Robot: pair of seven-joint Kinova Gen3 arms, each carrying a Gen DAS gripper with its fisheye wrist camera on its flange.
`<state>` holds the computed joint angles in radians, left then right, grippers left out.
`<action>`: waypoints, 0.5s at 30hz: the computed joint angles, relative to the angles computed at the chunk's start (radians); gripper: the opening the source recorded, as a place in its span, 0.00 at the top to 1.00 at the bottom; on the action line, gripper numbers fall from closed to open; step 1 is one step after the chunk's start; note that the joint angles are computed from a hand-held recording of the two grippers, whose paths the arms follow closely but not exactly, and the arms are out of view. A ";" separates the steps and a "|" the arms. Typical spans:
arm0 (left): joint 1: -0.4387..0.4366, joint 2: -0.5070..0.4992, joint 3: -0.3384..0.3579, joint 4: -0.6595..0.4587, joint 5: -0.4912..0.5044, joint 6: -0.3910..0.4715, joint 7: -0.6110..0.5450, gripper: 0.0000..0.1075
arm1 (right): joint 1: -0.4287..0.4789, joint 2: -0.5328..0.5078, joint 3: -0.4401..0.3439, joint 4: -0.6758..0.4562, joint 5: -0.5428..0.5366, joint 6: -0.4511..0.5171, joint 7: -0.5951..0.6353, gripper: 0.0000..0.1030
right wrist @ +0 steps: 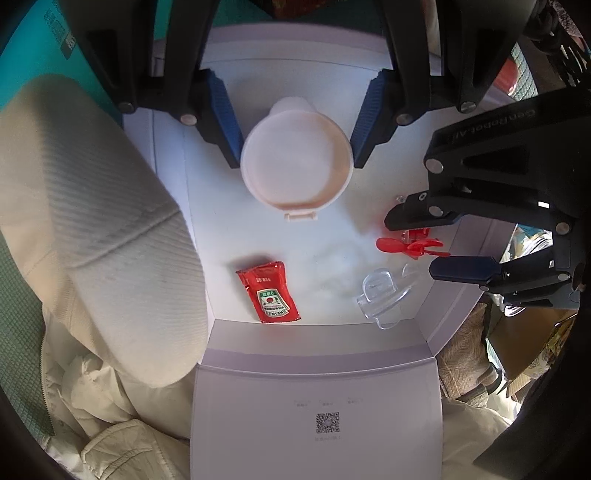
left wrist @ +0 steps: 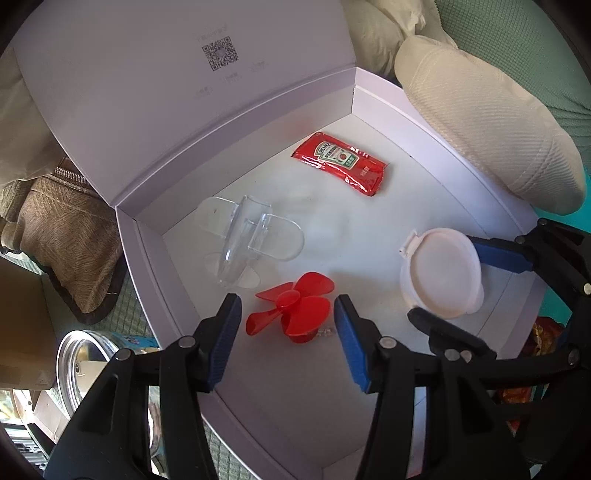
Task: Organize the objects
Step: 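Open the right tool to drop the lid while the left tool releases the red fan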
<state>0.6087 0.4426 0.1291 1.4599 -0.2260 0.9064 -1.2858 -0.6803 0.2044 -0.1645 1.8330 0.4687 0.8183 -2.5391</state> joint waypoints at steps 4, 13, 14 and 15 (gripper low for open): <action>0.023 -0.030 -0.017 0.013 -0.035 -0.012 0.046 0.51 | -0.032 -0.026 -0.003 -0.003 0.052 0.052 -0.059 0.37; -0.009 -0.102 0.002 0.046 -0.027 -0.023 0.084 0.51 | -0.049 -0.084 -0.058 -0.013 0.134 0.145 -0.130 0.37; 0.002 -0.126 0.003 0.053 -0.031 -0.010 0.094 0.51 | -0.058 -0.076 -0.064 -0.018 0.148 0.152 -0.147 0.37; -0.007 -0.153 -0.002 0.079 -0.027 -0.007 0.088 0.51 | -0.064 -0.078 -0.069 -0.026 0.151 0.163 -0.152 0.37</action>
